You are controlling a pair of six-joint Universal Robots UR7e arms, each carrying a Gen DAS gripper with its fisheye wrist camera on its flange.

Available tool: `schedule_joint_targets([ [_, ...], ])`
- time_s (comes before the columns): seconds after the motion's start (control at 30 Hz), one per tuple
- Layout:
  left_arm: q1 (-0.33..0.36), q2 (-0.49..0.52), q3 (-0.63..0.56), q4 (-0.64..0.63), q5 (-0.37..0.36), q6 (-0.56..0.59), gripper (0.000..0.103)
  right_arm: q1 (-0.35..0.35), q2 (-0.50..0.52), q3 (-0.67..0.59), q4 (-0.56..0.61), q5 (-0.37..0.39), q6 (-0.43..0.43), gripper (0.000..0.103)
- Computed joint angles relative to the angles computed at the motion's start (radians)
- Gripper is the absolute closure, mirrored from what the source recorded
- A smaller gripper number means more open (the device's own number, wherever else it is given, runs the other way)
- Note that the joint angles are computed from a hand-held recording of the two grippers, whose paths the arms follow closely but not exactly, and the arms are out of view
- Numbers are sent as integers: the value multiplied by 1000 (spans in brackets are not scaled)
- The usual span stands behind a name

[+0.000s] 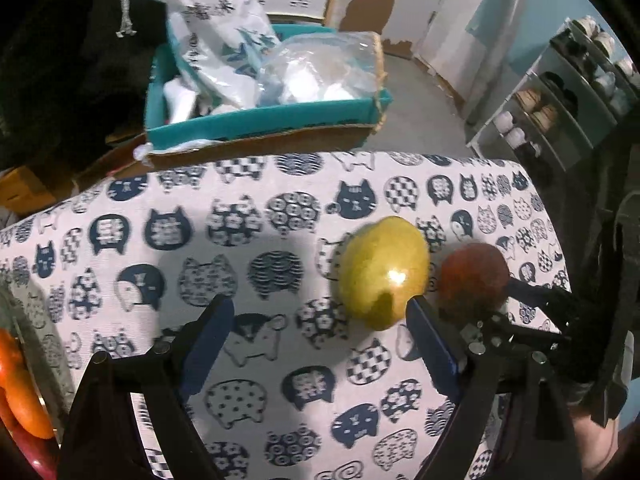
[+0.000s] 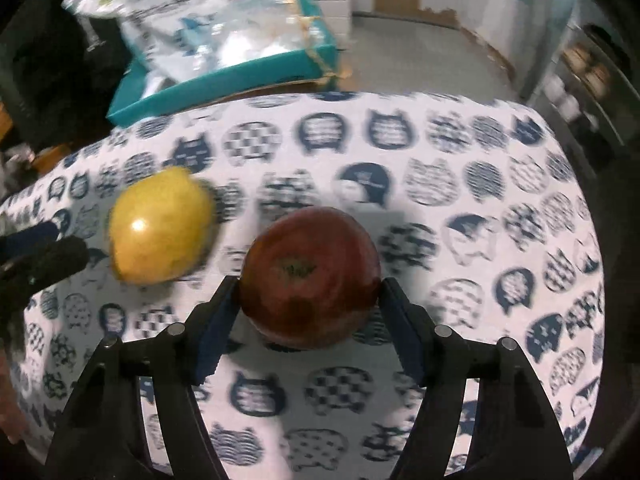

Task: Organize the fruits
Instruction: 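Close the right tool on the red apple while the left tool approaches the pear, then close the left tool on the yellow pear and lift it while the right tool holds the apple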

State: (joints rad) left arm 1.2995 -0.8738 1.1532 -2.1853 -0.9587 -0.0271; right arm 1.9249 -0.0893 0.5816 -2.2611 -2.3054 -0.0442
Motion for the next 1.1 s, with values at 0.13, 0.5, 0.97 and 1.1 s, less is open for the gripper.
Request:
schedule_joint_targets([
  [0.13,-8,19,-5,0,4,8,14,-11,-47,74,-45,-58,45,32],
  [0.5,-3,108,-106,82,11,3,14,-38,-91,140,-107,12,54,30],
  [0.97,2,154,-147,119,1,10,35,-52,-74,114,-88,31,79,29],
  [1.1,-6,144,-123,107,32,8,35,-48,-86,149,-127,16,65,29],
])
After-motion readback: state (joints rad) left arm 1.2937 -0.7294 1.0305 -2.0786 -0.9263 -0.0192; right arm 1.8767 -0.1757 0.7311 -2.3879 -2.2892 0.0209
